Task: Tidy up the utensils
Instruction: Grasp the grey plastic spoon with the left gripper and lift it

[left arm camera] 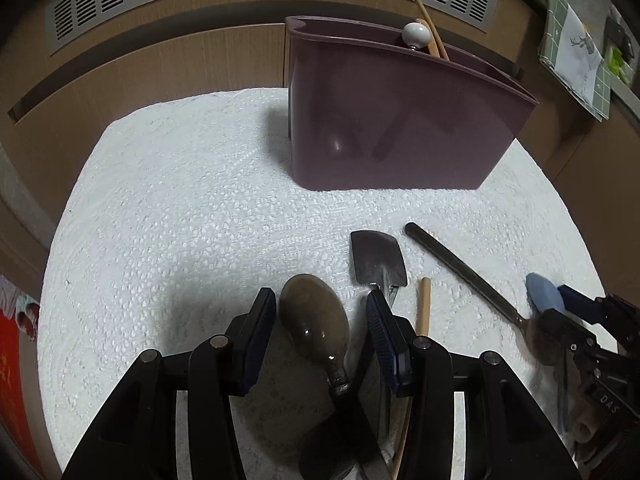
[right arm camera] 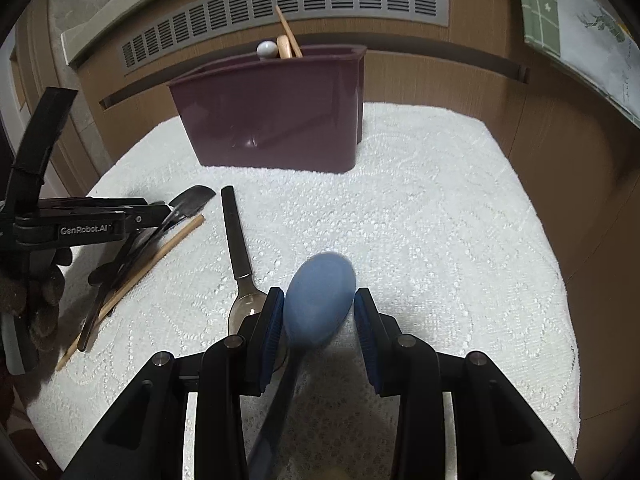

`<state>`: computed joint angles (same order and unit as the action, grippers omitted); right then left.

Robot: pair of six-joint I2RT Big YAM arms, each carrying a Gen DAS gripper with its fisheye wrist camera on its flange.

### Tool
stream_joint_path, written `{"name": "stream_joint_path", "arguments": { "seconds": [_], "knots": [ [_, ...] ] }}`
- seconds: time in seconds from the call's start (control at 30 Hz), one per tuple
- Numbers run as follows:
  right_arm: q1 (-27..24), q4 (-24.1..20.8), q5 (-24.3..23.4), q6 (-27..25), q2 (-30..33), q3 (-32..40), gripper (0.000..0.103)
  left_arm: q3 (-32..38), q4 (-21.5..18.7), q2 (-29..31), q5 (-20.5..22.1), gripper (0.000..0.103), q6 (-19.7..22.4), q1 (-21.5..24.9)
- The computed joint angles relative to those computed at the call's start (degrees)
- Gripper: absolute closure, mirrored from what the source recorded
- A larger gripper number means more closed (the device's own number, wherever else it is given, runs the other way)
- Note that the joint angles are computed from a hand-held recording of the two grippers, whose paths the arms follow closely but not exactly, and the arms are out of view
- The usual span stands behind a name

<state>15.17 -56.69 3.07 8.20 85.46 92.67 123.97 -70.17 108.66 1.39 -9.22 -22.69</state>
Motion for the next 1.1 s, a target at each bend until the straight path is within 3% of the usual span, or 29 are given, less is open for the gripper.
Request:
{"name": "stream_joint_path", "arguments": {
  "seconds": [0.17,0.37,0.57,0.7,0.77,0.87,1.0,1.1],
  "knots": [
    [0.5,-4.2,-0.3,2.6,4.0,4.8,0.068,-2.7,0.7,-1.8,-1.7,0.056,0.6,0.8],
    [2.0,-4.8,1.0,3.0,6.4,7.7,0.071,-3.0,0.0,-2.1,-0.8,0.056,-0.2,1.6],
    [3.4,3.3,4.2,-0.9,2.1,3.1,0.071,0.2,-4.0,-0.6,0.4,0.056,-3.9,1.9],
    [3.0,7.3,3.4,-1.9,-0.3,1.1,0.071,1.7,-5.1,0.4,-4.4,0.056,-3.1,0.3],
    [2.9,7.7,3.0,-1.5,-0.9,0.9,0.071,0.4,-3.0,-0.3,-4.8,0.067,-2.9,-0.1],
    [2.9,8.6,3.1,-1.3,-2.2,0.2,0.071,-4.3,1.1,-3.9,-0.2,0.067,-5.0,0.4],
    [2.7,10.3,3.2,-1.7,-4.8,-1.7,0.071,-13.9,11.0,-12.0,-0.2,0.067,-5.5,0.0],
    [2.4,10.4,2.7,-1.2,-5.4,-2.1,0.071,-18.7,16.1,-16.8,0.7,0.067,-6.0,-0.1]
  ]
}}
